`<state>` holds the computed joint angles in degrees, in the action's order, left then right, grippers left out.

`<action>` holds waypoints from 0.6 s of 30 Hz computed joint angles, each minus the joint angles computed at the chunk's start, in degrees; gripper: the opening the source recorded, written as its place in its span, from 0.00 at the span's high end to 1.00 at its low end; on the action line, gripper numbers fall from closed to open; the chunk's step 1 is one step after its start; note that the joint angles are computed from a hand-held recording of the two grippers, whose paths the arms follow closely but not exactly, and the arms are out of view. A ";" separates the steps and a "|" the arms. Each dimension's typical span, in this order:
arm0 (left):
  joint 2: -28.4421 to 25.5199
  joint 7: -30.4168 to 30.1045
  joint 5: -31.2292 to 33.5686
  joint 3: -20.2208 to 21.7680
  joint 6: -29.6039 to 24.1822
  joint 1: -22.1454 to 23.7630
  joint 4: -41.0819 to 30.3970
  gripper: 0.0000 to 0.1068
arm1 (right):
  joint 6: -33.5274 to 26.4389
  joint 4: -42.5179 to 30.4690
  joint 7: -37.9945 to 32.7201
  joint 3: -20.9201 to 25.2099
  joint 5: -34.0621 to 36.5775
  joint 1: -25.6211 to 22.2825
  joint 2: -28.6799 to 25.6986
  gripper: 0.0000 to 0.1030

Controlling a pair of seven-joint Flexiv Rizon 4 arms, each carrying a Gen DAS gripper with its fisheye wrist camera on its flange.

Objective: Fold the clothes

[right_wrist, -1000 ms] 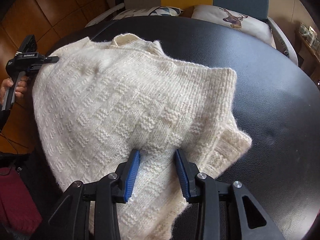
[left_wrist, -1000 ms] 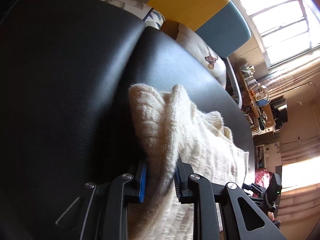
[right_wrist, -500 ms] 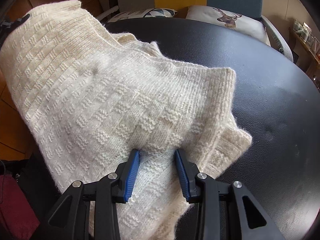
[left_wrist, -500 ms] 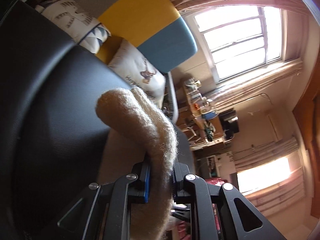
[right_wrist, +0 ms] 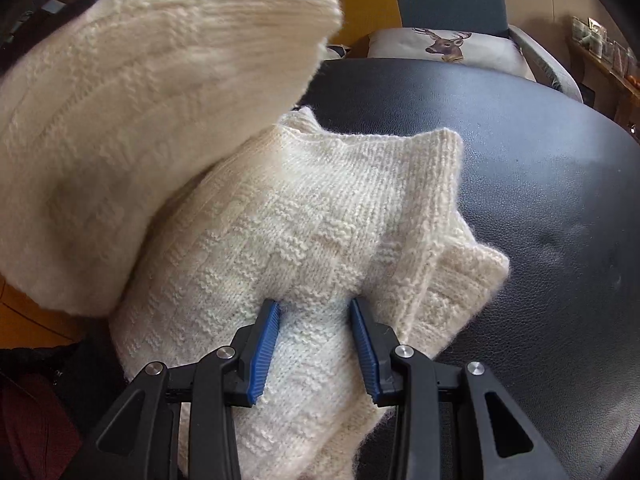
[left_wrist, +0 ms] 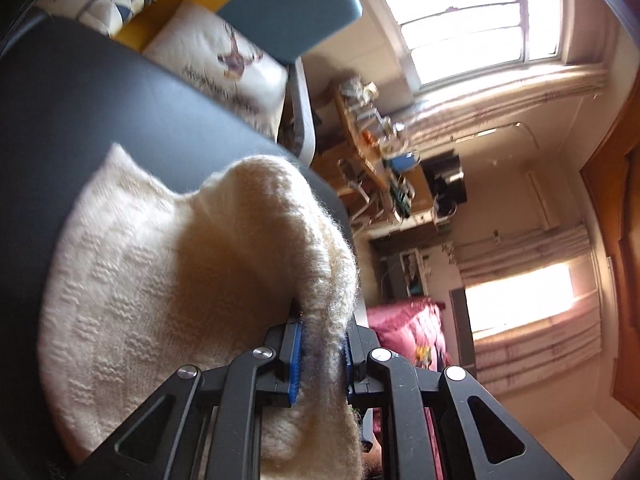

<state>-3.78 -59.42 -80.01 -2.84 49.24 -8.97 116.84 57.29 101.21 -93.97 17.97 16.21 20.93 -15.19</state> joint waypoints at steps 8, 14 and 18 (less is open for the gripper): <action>-3.36 -5.69 7.25 -2.27 2.84 -2.52 -0.68 0.85 | 0.95 0.61 -3.28 0.64 4.23 -1.50 1.20 0.64; -4.72 -10.40 12.54 -3.00 1.07 -2.43 -1.03 0.84 | 2.94 2.64 -5.48 0.67 5.75 -1.71 3.10 0.64; -1.77 -8.91 7.88 -2.71 -4.68 -1.76 -0.78 0.76 | 3.17 3.37 -7.90 0.72 8.56 -2.40 4.59 0.64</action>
